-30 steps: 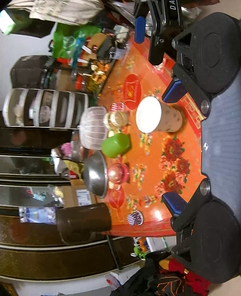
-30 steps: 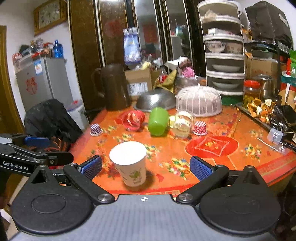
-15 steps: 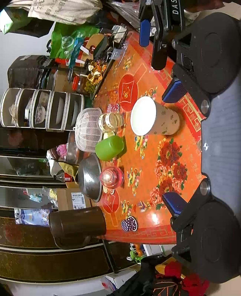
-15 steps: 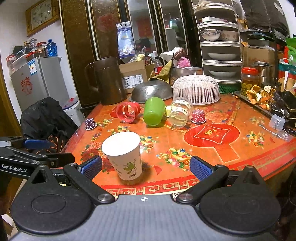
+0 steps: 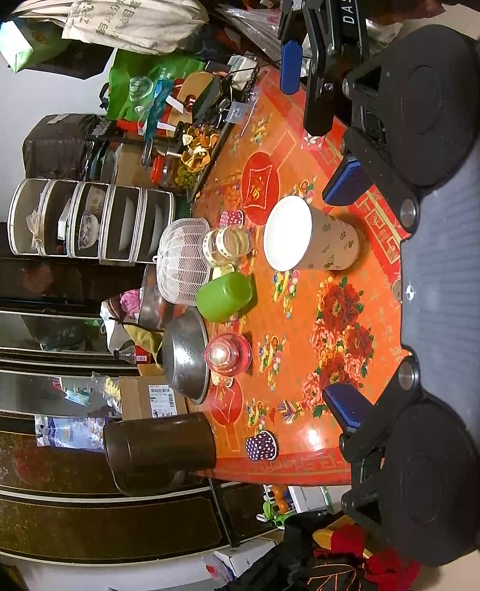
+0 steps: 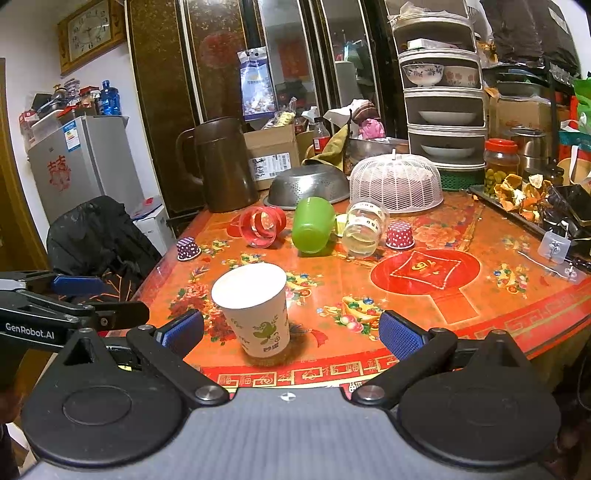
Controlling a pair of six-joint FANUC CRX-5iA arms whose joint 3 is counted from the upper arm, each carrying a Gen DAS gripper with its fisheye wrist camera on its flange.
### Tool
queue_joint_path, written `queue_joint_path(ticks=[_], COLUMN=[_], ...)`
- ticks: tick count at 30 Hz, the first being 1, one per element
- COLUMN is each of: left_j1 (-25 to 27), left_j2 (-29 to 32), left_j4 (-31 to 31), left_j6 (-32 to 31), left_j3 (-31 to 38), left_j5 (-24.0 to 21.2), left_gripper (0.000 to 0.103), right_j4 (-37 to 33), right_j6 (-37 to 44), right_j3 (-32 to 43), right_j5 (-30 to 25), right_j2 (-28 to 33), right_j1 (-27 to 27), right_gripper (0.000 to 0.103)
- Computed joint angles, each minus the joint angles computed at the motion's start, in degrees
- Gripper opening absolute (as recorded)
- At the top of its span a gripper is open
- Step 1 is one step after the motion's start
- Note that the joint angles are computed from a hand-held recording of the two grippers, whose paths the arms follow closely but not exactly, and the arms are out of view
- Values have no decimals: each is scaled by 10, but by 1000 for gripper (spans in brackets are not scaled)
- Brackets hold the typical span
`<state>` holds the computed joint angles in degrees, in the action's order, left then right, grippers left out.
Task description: Flip cup upright
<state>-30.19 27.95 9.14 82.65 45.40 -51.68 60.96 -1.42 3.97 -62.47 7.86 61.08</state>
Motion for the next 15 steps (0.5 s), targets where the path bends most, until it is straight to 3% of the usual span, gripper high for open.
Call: queue_joint_path(ticks=[15], left_j1=[2], left_j2=[3], left_j4=[5], left_j6=[5], left_j3=[2], left_j5=[-4], left_gripper=[103], right_j4=[6], right_j6=[-3], right_j3=[-7], right_j5=[8], right_j2=[-3], right_j1=[-1], right_gripper=[102])
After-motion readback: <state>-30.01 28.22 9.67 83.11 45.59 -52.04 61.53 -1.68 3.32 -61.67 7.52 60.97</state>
